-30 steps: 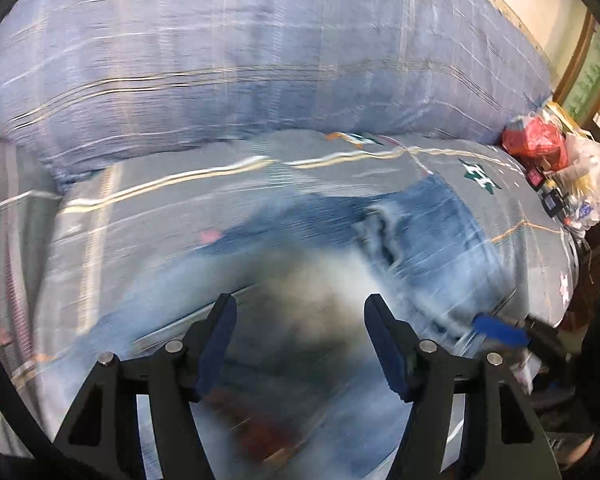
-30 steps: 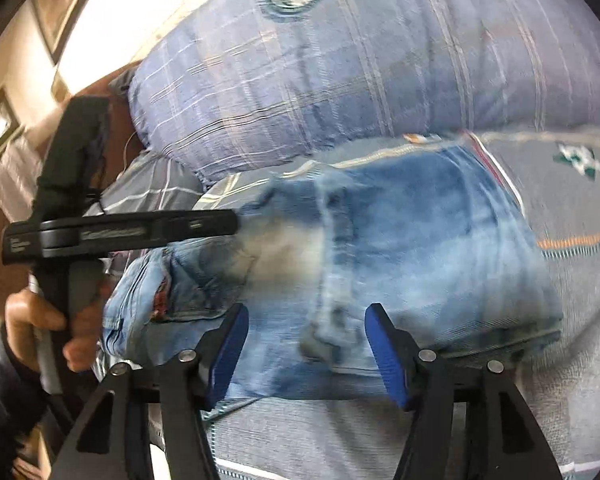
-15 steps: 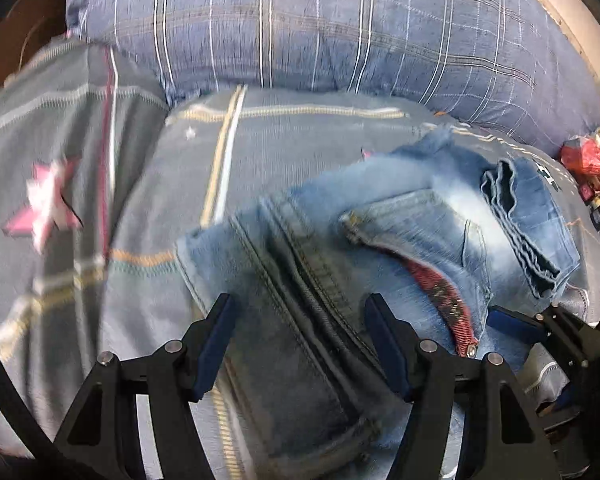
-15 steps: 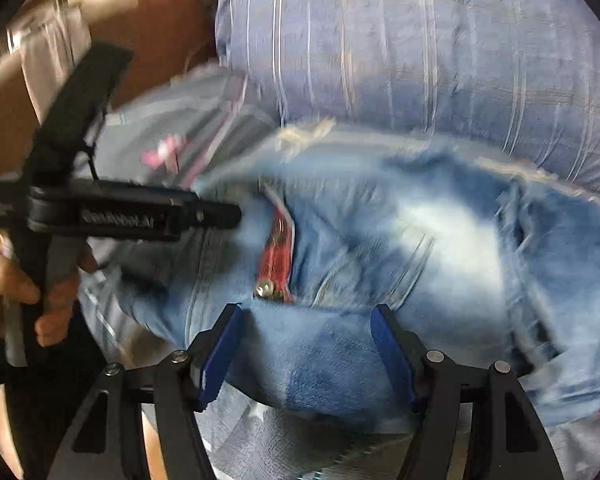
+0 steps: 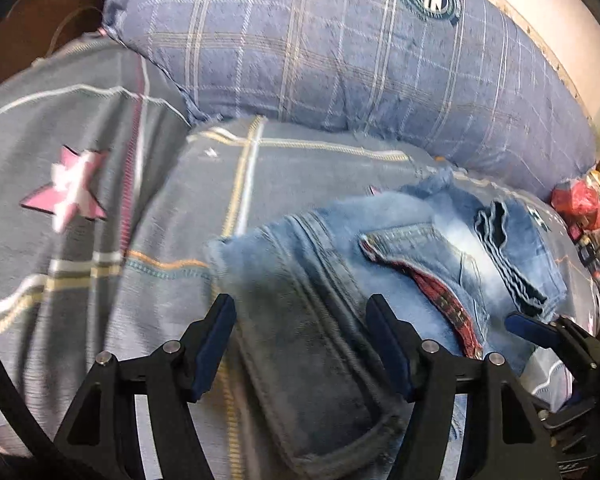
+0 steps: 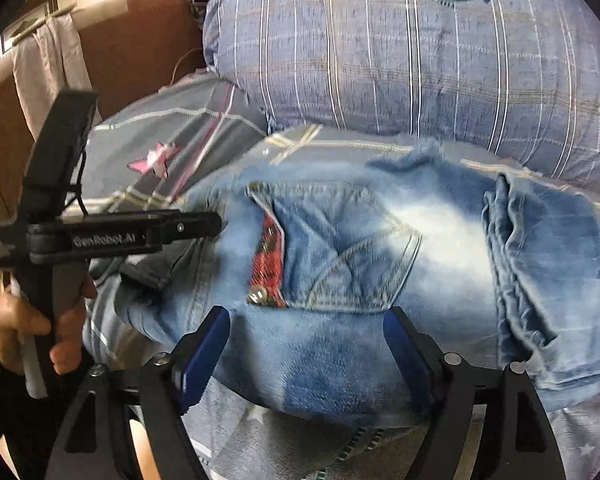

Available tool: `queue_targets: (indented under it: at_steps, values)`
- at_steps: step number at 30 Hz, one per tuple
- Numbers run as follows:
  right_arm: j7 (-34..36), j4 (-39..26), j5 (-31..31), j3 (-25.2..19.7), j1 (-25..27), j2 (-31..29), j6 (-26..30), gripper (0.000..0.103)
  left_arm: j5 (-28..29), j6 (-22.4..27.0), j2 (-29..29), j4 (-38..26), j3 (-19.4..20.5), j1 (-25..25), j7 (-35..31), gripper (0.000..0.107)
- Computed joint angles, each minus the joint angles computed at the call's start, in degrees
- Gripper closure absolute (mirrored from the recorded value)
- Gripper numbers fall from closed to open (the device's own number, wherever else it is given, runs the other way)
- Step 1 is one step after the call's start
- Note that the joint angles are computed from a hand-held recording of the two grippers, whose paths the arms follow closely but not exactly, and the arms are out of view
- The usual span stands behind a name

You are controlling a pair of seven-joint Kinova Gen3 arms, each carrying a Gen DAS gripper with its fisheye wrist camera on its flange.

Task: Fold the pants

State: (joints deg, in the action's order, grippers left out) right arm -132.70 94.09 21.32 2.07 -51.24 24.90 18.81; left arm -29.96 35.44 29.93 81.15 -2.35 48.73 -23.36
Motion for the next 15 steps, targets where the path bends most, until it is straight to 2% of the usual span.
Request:
queue_targets:
  at_steps: [1,3,5,7,9,11,12,15]
  values:
    - [-1.06,0.25,0.59,1.13,-0.99,-0.29,-0.55,0.021,-0.51,-0.44,-0.33,0.56,-0.46,0.3,0.83,0.039]
    - [-2.84,0.42,1.56,2.62,-2.37,-0.44,-1.66,0.021,0.29,1.49,0.23,-0.49,1.22,-1.13,-0.3,0.039]
    - [-1.41,-0.88,0.84,0.73,-0.9,0.49,-0.98,0.021,3.44,6.0,2.49,-3.58,1.54,-1.72,-4.13,0.038]
    - [0.82,-3.12,-0.29,-1.21,0.42,2.37,1.91,0.021,5.41,7.57,4.05,-4.7,3.85,-3.94,-6.11,0.034]
    - [-0.18,-3.95,0.8,0.44,-1.49,4.32,3.18,0.02,6.78,6.12,3.6,-3.3,3.13,-4.25,-5.3,0.024]
    - [-3.45,-2.75,4.34,4.47,-5.51,4.37,1.9,0.019,9.19,3.71,2.89,-1.46,3.86,-6.04,-6.04,0.024]
    - [-4.19,-2.64,5.0,5.02,-6.07,4.44,1.91,0.019,10.12,2.6,2.52,-0.66,3.89,-6.52,-6.03,0.024]
    - [-3.36,-3.1,3.57,2.36,-3.49,3.94,2.74,0.019,9.14,2.42,1.93,-0.19,2.26,-4.91,-5.58,0.024]
